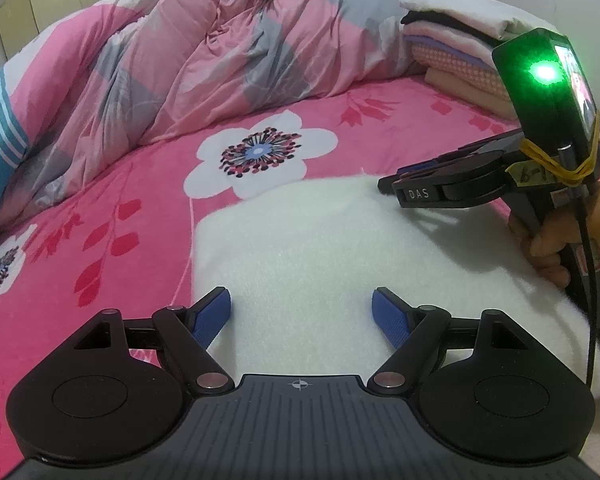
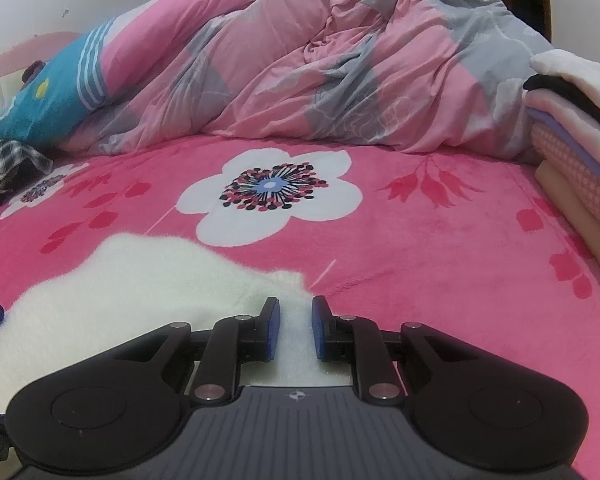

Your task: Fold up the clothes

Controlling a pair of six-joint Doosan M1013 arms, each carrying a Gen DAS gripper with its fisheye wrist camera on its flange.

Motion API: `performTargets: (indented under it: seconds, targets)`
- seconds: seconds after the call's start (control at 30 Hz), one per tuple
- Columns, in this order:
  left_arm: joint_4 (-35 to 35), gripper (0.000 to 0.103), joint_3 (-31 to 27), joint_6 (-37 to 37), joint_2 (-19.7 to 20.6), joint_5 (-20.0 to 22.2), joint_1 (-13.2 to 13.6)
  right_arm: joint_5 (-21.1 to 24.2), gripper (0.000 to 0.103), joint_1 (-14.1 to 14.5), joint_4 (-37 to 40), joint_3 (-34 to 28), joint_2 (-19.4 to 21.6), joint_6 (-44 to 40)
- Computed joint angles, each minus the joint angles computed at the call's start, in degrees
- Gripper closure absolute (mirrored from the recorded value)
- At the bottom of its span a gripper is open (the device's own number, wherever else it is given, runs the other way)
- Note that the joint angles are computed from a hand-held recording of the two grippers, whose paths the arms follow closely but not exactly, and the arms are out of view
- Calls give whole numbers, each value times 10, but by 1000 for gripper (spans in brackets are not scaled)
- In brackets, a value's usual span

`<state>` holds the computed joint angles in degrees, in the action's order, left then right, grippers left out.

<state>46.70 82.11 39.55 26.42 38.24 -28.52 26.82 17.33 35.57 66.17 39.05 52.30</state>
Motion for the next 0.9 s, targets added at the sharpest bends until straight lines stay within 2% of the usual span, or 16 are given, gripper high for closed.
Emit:
performTargets:
  seconds: [0.1,0.17,0.23,0.3,0.43,0.5,0.57,0.67,0.7,0.73,0.8,0.9]
  targets:
    - [13,23,9,-13,-4,-12,0,9,84,-5,29,1,-2,-9]
    - [10,21,19,-16,-11,-30,4,17,82,-21,121,18,-15,-43]
    - [5,19,32,-22,-20,-56,10,2,73,-39,228,59,-39,-97]
    - [12,19,45,-43,-28,-74,15,-5,71,-59,328,102,-63,-141]
    - [25,19,64,-84,-41,-105,24,33,69,-98,472,189,-112,-205]
    - [26,19,71,-100,-45,-115,28,48,63,-110,530,233,-136,-255]
    - [15,19,73,-107,-46,-114,32,75,62,-119,580,271,-155,-294]
    - [-5,18,73,-113,-47,-111,38,116,60,-124,593,299,-165,-313]
    - [-13,18,72,-111,-45,-110,39,128,56,-124,593,307,-168,-318]
    - [-21,17,70,-109,-44,-110,41,137,48,-121,583,311,-168,-318]
    - [-26,15,70,-115,-43,-110,42,136,42,-113,562,310,-166,-325]
    - [-31,15,63,-122,-37,-106,42,126,42,-103,545,309,-165,-344]
